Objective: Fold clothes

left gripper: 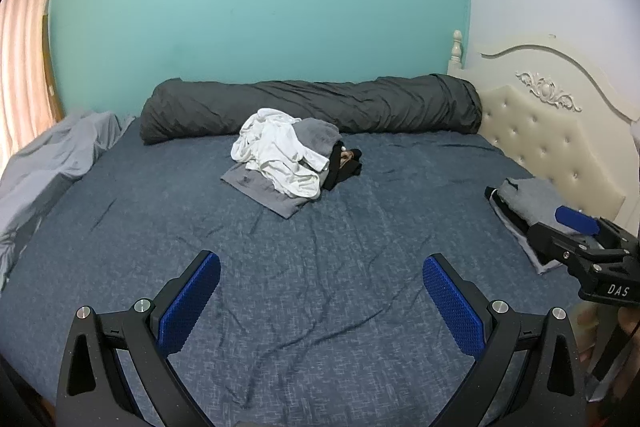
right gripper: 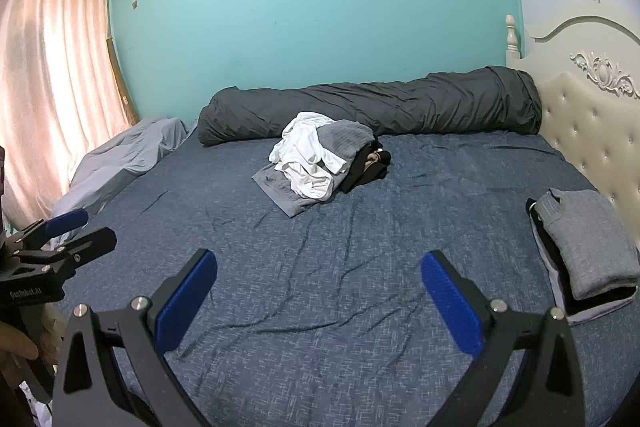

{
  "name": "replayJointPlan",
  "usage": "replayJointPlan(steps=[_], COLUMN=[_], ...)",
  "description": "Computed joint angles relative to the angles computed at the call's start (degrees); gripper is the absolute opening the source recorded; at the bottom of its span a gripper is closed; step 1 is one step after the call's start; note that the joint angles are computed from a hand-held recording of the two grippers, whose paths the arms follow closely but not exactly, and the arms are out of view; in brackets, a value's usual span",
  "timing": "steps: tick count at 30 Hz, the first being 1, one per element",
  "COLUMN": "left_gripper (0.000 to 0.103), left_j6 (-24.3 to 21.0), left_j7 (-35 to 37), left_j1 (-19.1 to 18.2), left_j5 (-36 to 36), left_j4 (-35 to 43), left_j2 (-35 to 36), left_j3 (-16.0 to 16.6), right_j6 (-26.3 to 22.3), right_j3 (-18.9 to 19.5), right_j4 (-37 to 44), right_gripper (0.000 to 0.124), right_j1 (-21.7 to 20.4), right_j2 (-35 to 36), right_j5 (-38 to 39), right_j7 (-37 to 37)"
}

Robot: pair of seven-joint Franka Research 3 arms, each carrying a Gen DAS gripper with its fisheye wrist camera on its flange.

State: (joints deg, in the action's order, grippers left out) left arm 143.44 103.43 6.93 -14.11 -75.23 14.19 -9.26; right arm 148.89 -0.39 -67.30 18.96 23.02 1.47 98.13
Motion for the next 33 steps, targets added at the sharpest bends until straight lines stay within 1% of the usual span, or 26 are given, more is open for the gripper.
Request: replayJointPlan(steps=[3, 5, 7, 9, 10, 13, 17, 27, 33], left_gripper=[0.103, 0.103, 0.103, 0.103, 0.103, 0.103, 0.103, 0.103, 0.103], left_j6=[-0.7, -1.7, -0.7, 2.4, 3.7, 3.7, 5.1, 4.3, 3.9], left_j7=[1.2, 1.2, 0.7, 2.2, 2.6, 1.8, 1.7, 1.4, 0.8], left_j1=[0.6, 0.5, -0.4, 0.2, -0.3, -1.0, -1.4, -1.5, -1.7], left_j5=[-2.2, -1.9, 0.4, -1.0, -0.7, 0.4, 0.7, 1.0, 1.6], left_j4=[0.5, 1.5, 1.8, -2.0, -4.1, -3.9, -5.7, -4.8, -4.5], left_j2=[0.5, 1.2, 1.6, -0.6, -1.9, -2.1, -2.6, -2.3, -2.2], left_j3=[-0.6, -0.5, -0.1, -0.6, -0.6, -0.2, 0.0, 0.1, 0.1], right_j6=[0.5, 0.2, -0.3, -0.6, -0.6, -0.4, -0.1, 0.7, 0.4], right_j3=[0.1, 0.2, 0.3, 0.4, 0.4, 0.3, 0.2, 0.0, 0.1], right_j4=[-0.3, -0.2, 0.1, 0.5, 0.5, 0.3, -0.2, -1.3, -0.6], right_gripper=[0.103, 0.103, 0.103, 0.103, 0.103, 0.103, 0.103, 0.103, 0.103], right_j1=[0.1, 0.1, -0.1, -0.3, -0.3, -0.3, -0.3, -0.5, -0.5], right_j2=[-0.2, -0.2, -0.2, -0.1, 0.0, -0.2, -0.5, -1.1, -0.7], right_j5=[0.3, 0.4, 0.6, 0.9, 1.0, 1.0, 0.9, 0.6, 0.6], right_j7=[0.3, 0.2, -0.2, -0.6, -0.7, -0.7, -0.6, -0.3, -0.3])
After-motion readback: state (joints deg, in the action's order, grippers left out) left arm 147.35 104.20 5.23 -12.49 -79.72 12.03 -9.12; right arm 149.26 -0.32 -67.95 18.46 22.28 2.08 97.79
